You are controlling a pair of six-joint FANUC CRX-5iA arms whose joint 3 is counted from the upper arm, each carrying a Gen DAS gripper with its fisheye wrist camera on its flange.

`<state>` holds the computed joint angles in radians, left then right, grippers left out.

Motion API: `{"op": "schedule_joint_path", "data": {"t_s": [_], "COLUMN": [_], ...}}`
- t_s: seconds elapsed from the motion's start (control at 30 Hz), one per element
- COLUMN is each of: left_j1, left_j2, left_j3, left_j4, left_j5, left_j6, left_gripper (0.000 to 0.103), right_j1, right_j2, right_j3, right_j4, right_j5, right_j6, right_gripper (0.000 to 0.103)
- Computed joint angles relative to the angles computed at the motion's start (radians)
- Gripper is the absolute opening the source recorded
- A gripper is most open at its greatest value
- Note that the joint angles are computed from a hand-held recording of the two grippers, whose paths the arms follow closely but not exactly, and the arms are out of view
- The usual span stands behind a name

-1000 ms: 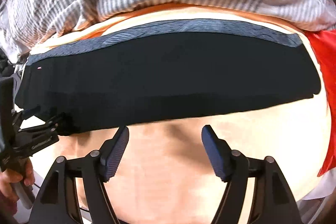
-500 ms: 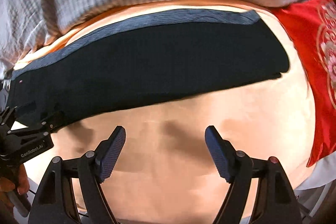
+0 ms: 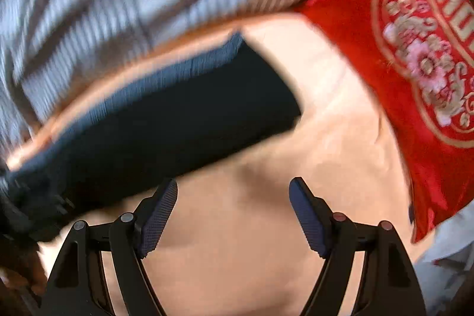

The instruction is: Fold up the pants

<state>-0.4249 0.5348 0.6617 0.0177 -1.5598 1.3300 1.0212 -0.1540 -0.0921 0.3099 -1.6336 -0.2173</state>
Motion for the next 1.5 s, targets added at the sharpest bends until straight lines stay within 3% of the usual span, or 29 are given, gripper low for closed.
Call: {"op": "schedule_joint_path", "data": {"t_s": [0.1, 0.13, 0.17, 0.3, 0.37, 0.4, 0.5, 0.63, 0.77, 0.93, 1.1, 1.2, 1.3, 1.4, 1.5], "left_j1": [-0.025, -0.049, -0.054, -0.067, -0.065, -0.061, -0.047, -0.043, -0.052, -0.074, -0.102, -0.108, -0.107, -0.107, -0.108], "left_j2": [0.020, 0.009, 0.012, 0.017, 0.021, 0.026, 0.056, 0.079, 0.084, 0.110, 0.103, 0.097, 0.095, 0.088, 0.078], "left_j3": [0.026, 0.029, 0.034, 0.045, 0.051, 0.055, 0.077, 0.110, 0.135, 0.180, 0.150, 0.131, 0.115, 0.096, 0.082], "left_j4": [0.000, -0.005, -0.007, -0.026, -0.031, -0.033, -0.041, -0.044, -0.033, -0.038, -0.051, -0.057, -0.048, -0.040, -0.040], "left_j5": [-0.009, -0.028, -0.032, -0.044, -0.047, -0.047, -0.046, -0.066, -0.067, -0.088, -0.065, -0.050, -0.046, -0.040, -0.034], "left_j6": [0.022, 0.042, 0.044, 0.051, 0.052, 0.052, 0.050, 0.078, 0.087, 0.093, 0.096, 0.105, 0.128, 0.144, 0.152], "left_gripper": [0.091, 0.091, 0.091, 0.091, 0.091, 0.091, 0.091, 0.091, 0.091, 0.091, 0.091, 0.091, 0.091, 0.091, 0.091], "right_j1": [0.000, -0.022, -0.046, -0.131, -0.139, -0.128, -0.096, -0.085, -0.062, -0.042, -0.148, -0.267, -0.347, -0.377, -0.332], "right_j2": [-0.066, -0.073, -0.079, -0.104, -0.137, -0.173, -0.208, -0.197, -0.258, -0.282, -0.241, -0.188, -0.145, -0.142, -0.176], "right_j3": [-0.076, -0.087, -0.099, -0.150, -0.189, -0.224, -0.234, -0.207, -0.260, -0.292, -0.277, -0.265, -0.250, -0.256, -0.269], "right_j4": [0.120, 0.129, 0.125, 0.013, -0.039, -0.033, -0.010, 0.036, 0.044, 0.038, 0.061, 0.016, -0.042, -0.042, 0.032], "right_j5": [0.063, 0.093, 0.129, 0.235, 0.233, 0.246, 0.224, 0.191, 0.250, 0.289, 0.387, 0.499, 0.550, 0.532, 0.427], "right_j6": [-0.037, -0.016, 0.011, 0.054, 0.022, -0.027, -0.095, -0.084, -0.197, -0.217, -0.076, 0.058, 0.162, 0.164, 0.039], "right_gripper": [0.076, 0.069, 0.064, 0.059, 0.036, 0.032, 0.036, 0.036, 0.036, 0.036, 0.036, 0.036, 0.036, 0.036, 0.046]}}
